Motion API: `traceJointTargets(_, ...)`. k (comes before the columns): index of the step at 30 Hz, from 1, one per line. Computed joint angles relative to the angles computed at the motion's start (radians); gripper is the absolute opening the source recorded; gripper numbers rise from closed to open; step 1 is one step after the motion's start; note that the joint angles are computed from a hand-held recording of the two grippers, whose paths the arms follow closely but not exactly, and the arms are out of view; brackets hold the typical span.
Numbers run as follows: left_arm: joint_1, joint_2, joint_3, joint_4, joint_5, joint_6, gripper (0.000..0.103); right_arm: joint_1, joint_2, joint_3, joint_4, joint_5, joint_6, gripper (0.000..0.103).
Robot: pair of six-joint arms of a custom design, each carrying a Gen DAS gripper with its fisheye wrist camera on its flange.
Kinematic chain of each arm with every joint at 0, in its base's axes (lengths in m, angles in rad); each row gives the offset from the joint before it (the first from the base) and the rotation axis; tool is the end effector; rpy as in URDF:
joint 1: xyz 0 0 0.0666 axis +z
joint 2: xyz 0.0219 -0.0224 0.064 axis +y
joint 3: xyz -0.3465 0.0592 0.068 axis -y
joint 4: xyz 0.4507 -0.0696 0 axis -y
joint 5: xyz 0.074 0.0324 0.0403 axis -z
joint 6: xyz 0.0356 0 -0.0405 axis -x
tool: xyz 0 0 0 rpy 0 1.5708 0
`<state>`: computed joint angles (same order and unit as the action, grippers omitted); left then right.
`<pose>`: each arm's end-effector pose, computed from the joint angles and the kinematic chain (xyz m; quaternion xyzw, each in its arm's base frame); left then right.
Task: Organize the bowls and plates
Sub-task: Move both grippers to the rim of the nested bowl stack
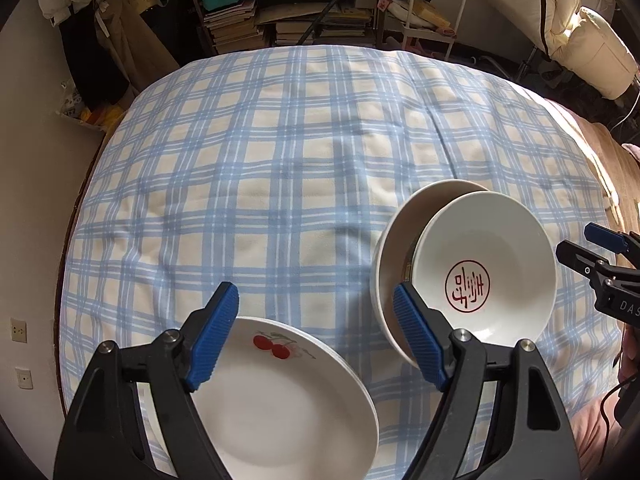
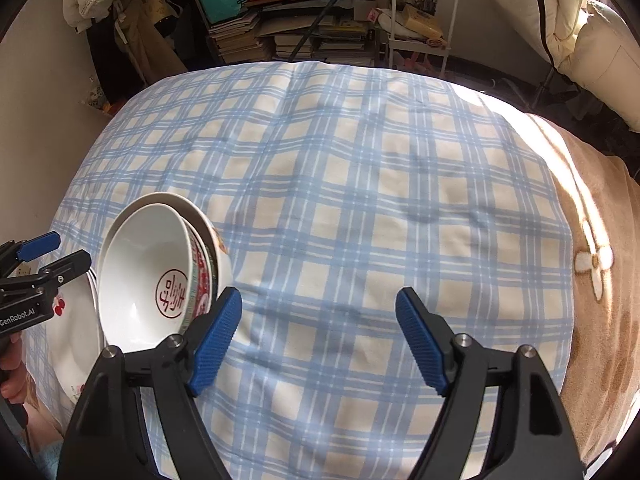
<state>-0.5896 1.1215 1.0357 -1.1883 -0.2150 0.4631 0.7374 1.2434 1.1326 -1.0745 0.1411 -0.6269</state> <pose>0.3475 -0.2238 0.3295 0.0463 0.9823 0.0179 0.1804 0.3469 0.3078 0.3294 -0.0406 0.9783 0.0668 0.1919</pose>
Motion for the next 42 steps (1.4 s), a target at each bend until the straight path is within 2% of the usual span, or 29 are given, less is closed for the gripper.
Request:
traceJointTargets(7,0.026,0.033,0.004,-0.008,0.034,0.007,0.08,-0.022,0.021,-0.019,0.026,-0.065,-0.032,0.084)
traceJointTargets(10,0.046,0.039,0.002,-0.006,0.071,0.015,0.081,-0.026,0.029,-0.016,0.036,-0.093,-0.044,0.084)
traceJointTargets(19,0.074,0.055,0.001,0.006,0.139,0.009,0.081,-0.031,0.074,0.021,0.018,-0.125,-0.033,0.084)
traceJointTargets(27,0.072,0.062,0.0,0.009,0.133,0.004,0.081,-0.012,0.113,0.051,0.012,-0.122,-0.027,0.083)
traceJointTargets(39,0.072,0.062,0.006,0.004,0.127,0.0,0.081,-0.027,0.074,0.032,0.028,-0.158,-0.053,0.083)
traceJointTargets(42,0.071,0.065,0.012,-0.001,0.125,-0.008,0.081,-0.027,0.041,0.012,0.065,-0.173,-0.056,0.083)
